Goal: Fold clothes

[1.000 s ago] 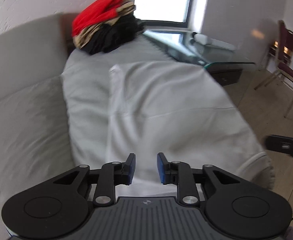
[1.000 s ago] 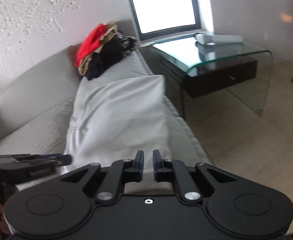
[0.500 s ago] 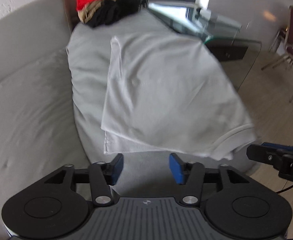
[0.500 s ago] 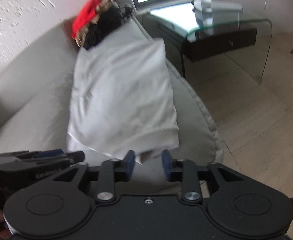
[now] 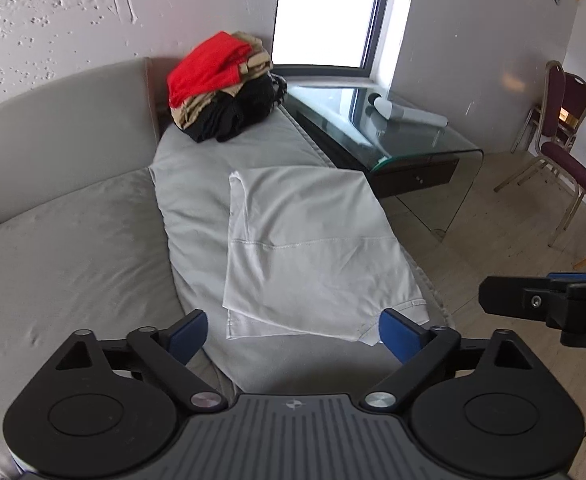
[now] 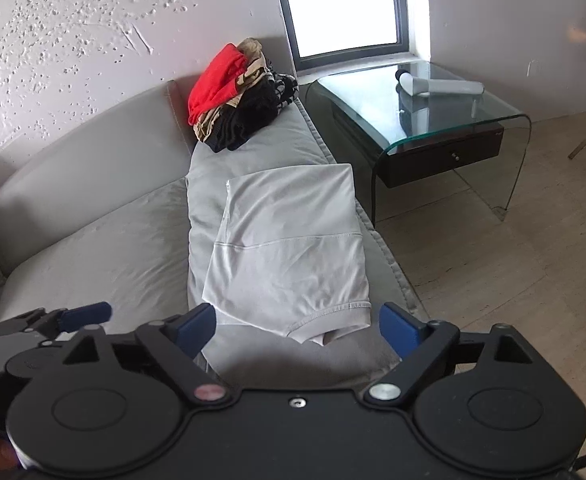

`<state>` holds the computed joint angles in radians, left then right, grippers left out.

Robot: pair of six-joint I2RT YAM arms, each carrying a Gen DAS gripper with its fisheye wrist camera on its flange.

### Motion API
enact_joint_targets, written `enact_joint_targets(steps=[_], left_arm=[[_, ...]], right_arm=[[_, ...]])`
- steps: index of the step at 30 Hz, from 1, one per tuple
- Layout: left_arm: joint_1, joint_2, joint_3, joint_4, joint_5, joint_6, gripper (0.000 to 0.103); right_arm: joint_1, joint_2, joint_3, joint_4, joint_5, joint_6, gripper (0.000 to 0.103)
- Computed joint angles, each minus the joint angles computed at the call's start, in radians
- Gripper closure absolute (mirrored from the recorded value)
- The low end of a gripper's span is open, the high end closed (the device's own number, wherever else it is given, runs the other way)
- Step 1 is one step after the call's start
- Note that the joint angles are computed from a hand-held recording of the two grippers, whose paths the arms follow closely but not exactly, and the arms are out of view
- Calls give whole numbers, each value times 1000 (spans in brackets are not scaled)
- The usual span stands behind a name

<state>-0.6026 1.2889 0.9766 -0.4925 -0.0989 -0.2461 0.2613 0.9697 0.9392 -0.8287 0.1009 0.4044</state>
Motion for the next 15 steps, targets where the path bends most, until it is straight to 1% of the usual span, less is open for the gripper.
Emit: enact_joint_targets(steps=[3, 5, 6, 9, 15], left_arm=[[5, -37, 12, -48, 8, -30, 4], [15, -51, 21, -75, 32, -49, 4], [17, -53, 27, -84, 41, -52, 4], [8, -59, 37, -102, 32, -54, 4], [-28, -58, 29, -101, 13, -42, 4]], right_arm=[[50, -9, 48, -68, 52, 17, 10], [76, -11, 72, -101, 79, 28, 2], [87, -12, 83, -115, 92, 33, 1], [117, -13, 110, -148, 122, 49, 1], [126, -7, 112, -166, 120, 50, 0]])
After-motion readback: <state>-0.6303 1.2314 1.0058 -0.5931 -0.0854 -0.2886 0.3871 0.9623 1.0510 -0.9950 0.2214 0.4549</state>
